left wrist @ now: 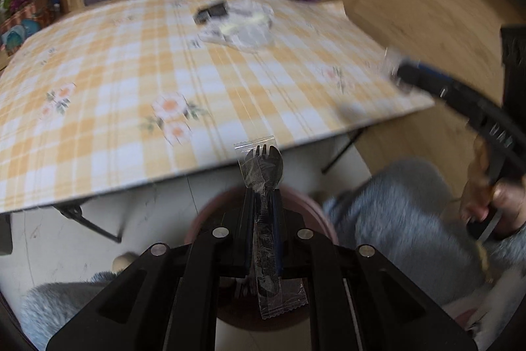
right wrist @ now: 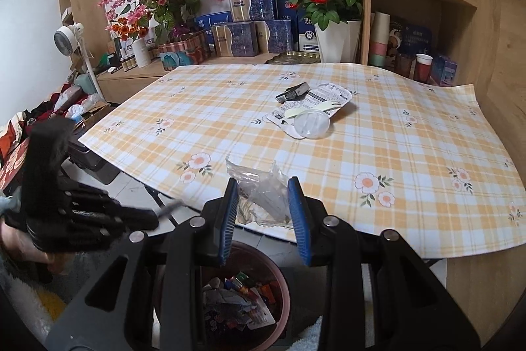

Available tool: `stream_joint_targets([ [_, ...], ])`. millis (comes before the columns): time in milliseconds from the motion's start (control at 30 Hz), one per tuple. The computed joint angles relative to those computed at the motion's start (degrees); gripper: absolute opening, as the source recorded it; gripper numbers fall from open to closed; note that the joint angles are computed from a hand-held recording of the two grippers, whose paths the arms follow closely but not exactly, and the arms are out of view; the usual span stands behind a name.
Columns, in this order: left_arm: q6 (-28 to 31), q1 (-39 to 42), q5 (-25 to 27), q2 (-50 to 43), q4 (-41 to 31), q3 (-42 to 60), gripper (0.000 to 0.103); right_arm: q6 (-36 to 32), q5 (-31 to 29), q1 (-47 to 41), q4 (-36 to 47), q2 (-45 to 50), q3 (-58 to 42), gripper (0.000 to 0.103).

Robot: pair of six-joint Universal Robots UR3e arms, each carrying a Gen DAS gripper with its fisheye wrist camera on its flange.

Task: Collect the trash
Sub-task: 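Carry the black spoon and the plastic bag down over the maroon bin, then open the left tool to drop the spoon while the right tool releases the bag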

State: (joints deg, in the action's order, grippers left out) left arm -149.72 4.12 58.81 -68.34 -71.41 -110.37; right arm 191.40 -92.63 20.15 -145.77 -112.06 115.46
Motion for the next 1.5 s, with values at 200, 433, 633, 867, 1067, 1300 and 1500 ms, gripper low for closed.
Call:
stream_joint_targets([
  [200, -5.03, -4.12, 3.00, -7.05, 0.98, -1.33, 0.010, 0.81, -0.86, 0.73, 2.16, -2.96, 1.48, 0.034],
  [433, -7.27, -6.93, 5.63, -12.12, 5.41, -1.61, 0.025, 0.24, -0.75, 0.17, 5.11, -5.71, 2.68, 0.034],
  [633, -5.30, -3.27, 1.64, -7.05, 6.43, -2.80, 0.061, 1.08, -0.43, -0.12, 5.15, -6.39, 3.91, 0.034],
  [867, -2.79, 7.89, -6.74, 4.88, 6.08, -4.93, 0.079, 2.51, 0.30, 1.13, 0.49, -3.33, 5.25, 0.034],
  [1067, -2.05, 16.04, -9.87, 16.27, 11.87, -9.35, 0.092, 4.52, 1.32, 2.73, -8.57, 2.33, 7.26, 0.034],
  [1300, 3.08, 24.86, -12.37, 29.29, 10.35, -16.59, 0.097, 9.94, 2.75, 6.76, -16.72, 10.64, 9.08, 0.034],
  [1500, -4.92, 20.23, -4.44, 25.56, 21.71, -19.10, 0.097, 9.26, -0.75, 10.79, -15.52, 17.59, 5.84, 0.035],
])
